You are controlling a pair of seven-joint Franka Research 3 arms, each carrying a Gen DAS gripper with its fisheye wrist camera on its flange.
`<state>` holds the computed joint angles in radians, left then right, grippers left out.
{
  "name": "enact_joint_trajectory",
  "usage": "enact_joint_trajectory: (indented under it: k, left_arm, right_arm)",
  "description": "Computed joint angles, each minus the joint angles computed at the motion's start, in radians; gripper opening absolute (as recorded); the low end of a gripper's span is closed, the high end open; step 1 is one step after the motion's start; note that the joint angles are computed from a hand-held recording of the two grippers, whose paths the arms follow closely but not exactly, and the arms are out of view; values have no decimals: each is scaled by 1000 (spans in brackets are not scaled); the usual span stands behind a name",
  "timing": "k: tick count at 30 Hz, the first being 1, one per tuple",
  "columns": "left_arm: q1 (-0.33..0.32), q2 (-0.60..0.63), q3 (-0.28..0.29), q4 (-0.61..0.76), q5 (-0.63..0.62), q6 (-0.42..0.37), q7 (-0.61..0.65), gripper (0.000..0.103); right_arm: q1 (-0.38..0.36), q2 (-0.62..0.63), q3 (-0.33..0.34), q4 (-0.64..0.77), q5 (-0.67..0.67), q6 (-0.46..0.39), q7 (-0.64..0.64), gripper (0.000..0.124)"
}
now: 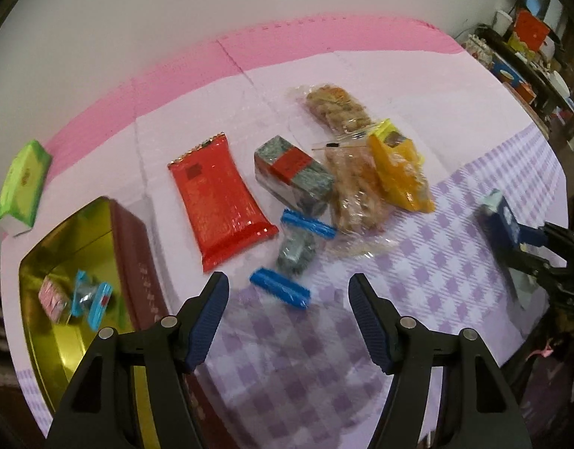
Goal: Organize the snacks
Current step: 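Grasp the blue-ended clear candy with the left gripper while the right holds crackers, then lower the blue-ended candy into the gold tray and open the left gripper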
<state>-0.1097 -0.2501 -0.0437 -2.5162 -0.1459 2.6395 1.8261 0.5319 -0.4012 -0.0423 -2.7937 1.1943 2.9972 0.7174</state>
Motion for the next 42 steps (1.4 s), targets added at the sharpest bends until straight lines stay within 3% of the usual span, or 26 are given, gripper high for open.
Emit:
enact_joint_trajectory:
  k: [5, 9, 16, 20, 23, 26, 27, 35, 42]
  left_arm:
    - [10, 73, -7, 59, 17, -55, 41, 61]
    - [30, 126, -26, 101, 40, -104, 46, 47]
    - [59, 154, -33, 130, -26, -98, 74, 43]
    - [67, 123, -48, 86, 29, -48, -10, 39]
    - [63, 66, -39, 29, 13, -20, -75, 37]
    - [46, -27, -18, -45, -19, -9, -112, 37]
    - [37, -50, -21, -56, -21, -10, -139, 37]
    - [-3, -322, 50, -193, -44, -37, -238, 37]
    - [112, -478, 90, -275, 58, -81, -348, 37]
  right_arm:
    - [10, -5, -17, 4, 72, -5, -74, 47]
    - [0, -6, -11, 8, 126, -13, -123, 47]
    - [-36, -6, 32, 10, 176, -17, -162, 46]
    - [-46, 1, 68, 5, 112, 13, -100, 47]
    - [-67, 10, 123, -12, -30, 60, 22, 47]
    - [-181, 15, 264, -40, -265, 95, 193, 45]
    - [-184, 15, 274, -47, -299, 110, 212, 45]
    - [-25, -10, 84, -63, -303, 118, 202, 44]
    - [123, -23, -92, -71, -306, 143, 205, 44]
